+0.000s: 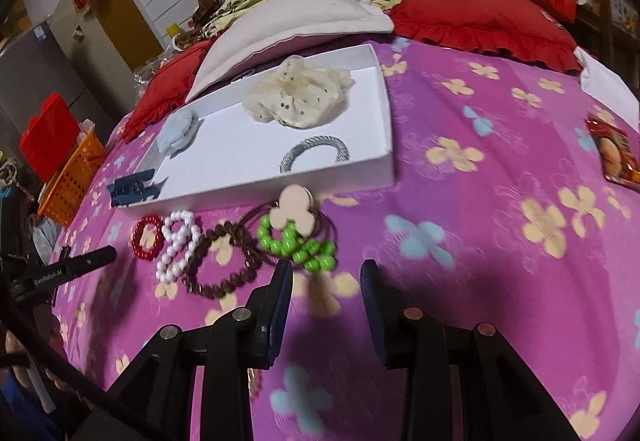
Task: Organize jewelry
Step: 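Grasp the red bead bracelet with left tool while right tool grasps a dark hair band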
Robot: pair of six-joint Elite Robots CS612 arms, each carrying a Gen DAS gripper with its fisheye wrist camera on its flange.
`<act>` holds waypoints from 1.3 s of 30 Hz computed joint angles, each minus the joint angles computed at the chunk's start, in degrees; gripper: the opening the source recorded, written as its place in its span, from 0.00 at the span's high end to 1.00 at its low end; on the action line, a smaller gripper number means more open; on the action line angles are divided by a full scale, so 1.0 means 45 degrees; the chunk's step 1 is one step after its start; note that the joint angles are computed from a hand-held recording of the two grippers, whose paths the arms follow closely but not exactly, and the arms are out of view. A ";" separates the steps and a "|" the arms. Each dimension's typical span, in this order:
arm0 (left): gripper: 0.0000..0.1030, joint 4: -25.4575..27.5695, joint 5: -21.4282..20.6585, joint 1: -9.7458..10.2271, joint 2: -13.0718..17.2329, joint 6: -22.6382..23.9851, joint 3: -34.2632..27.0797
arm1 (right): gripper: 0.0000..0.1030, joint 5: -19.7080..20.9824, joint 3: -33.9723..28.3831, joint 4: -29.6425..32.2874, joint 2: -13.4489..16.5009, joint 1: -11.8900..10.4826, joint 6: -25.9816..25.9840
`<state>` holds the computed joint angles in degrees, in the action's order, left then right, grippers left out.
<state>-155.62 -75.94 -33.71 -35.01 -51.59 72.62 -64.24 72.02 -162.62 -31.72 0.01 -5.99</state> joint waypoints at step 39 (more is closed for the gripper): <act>0.92 -0.0705 0.1237 -0.0516 -0.0325 0.0726 0.0253 | 0.94 0.0679 0.0012 -0.1238 -0.0233 0.0318 0.0320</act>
